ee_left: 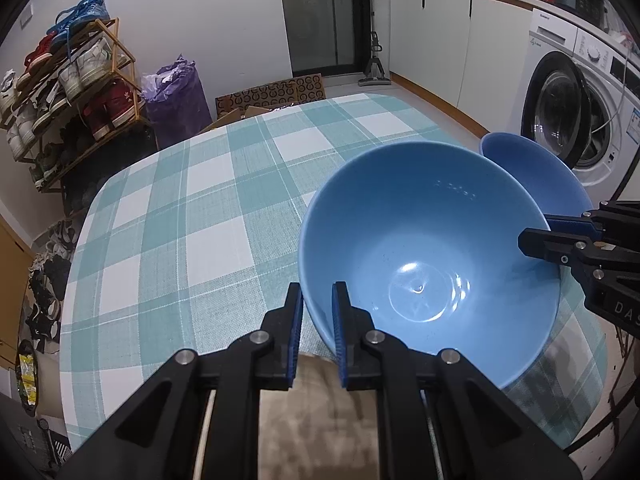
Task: Organize plates and bowls
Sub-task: 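Lower the left tool's bowl into another bowl while the right tool nests its bowl, then open the left gripper to release its bowl while the right gripper opens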
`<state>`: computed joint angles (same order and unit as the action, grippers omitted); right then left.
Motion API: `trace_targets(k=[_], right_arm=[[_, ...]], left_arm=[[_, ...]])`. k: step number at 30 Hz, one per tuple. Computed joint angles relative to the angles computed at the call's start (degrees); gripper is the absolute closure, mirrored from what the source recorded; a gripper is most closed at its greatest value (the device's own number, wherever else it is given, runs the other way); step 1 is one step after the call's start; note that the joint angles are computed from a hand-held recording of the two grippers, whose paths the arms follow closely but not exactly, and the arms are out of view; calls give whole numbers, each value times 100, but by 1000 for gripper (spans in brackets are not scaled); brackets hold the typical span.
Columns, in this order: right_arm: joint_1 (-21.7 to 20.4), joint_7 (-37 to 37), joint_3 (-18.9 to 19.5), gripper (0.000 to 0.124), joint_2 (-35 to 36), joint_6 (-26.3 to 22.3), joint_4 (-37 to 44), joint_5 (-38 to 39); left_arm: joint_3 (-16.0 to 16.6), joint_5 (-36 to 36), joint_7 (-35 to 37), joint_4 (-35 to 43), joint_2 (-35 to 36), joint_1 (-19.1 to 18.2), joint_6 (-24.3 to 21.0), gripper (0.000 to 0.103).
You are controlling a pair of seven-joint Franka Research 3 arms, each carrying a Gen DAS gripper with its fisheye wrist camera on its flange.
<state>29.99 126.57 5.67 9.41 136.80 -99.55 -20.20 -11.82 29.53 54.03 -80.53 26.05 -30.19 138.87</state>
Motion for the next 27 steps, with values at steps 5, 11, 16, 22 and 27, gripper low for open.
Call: trace_targets(k=[5,11,16,22,27], right_arm=[[32,-13,-2,107,37,-121,73,-64],[64,-28,-14,107,78,-233,143,-140],[138,-47,-30,106,168,-420,278,-358],[247,-152,-39,101,226,-596,351,-676],[251,-178,-43,96,200,-609,330,-693]], left_arm=[[-8,-15,22,-27,-11,10,11,91],[-25,-51,43,-131,-67,46,87,91],[-38,-70,93,-150,-85,59,79,89],[-47,-108,139,-129,-83,69,46,85],[-26,-86,82,-155,-114,72,23,79]])
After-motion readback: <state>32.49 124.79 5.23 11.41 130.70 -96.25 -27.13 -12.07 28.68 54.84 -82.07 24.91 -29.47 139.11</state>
